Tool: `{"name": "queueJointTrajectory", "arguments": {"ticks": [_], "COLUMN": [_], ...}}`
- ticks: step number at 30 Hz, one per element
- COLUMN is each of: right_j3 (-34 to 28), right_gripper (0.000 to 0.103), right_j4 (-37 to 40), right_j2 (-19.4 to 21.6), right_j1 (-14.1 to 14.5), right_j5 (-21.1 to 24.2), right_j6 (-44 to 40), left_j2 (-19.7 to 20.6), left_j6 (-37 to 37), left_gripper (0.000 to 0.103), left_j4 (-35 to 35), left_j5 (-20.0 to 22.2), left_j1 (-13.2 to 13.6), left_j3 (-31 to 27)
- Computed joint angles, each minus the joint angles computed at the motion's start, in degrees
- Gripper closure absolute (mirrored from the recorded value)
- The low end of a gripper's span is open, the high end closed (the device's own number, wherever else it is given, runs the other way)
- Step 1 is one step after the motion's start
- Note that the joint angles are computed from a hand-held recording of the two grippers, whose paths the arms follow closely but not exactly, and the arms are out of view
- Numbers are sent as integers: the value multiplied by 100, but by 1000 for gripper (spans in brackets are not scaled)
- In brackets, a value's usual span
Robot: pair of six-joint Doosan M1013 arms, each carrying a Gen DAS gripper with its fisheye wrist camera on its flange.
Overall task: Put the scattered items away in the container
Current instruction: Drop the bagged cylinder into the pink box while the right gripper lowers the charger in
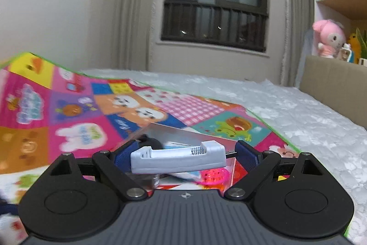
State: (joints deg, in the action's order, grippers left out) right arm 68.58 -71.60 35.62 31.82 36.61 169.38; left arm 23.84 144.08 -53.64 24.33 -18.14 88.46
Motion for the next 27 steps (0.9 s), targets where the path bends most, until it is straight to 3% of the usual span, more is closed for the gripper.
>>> {"name": "queueJointTrajectory", "arguments": {"ticks": [3,9,11,13,14,21,25,27], "right_j3": [-173,213,107,-5,-59,-303,-88,227], "right_gripper": [11,15,43,56,57,57,55,41], "right_j4": [967,672,1142,1785,2088,3896,3193,2303], "right_j2": [147,-5,20,41,53,141,-23,-226], "right_j1": [-82,8,-21,-85,-126,-396,-290,-250], "right_j5": [14,-130,-172,-249,-305,-339,-311,-561], "right_j6": [-711,-312,-711,-1144,-1282,-2089,-1760,-992], "left_j2": [14,89,88,82,73,41,115,199], "left_j6": [-19,-71,-46,-57,-67,-72,134,205], "left_gripper": [0,0,0,0,0,0,0,0], "left_j4": [-34,-132,-157,-138,-117,-19,9,68], "left_j5": [-7,114,185,234,235,216,146,-51], "left_j1": [36,39,34,32,33,42,-1,-64], "left_j3": [-14,-70,-59,-45,-34,-18,-170,-304]}}
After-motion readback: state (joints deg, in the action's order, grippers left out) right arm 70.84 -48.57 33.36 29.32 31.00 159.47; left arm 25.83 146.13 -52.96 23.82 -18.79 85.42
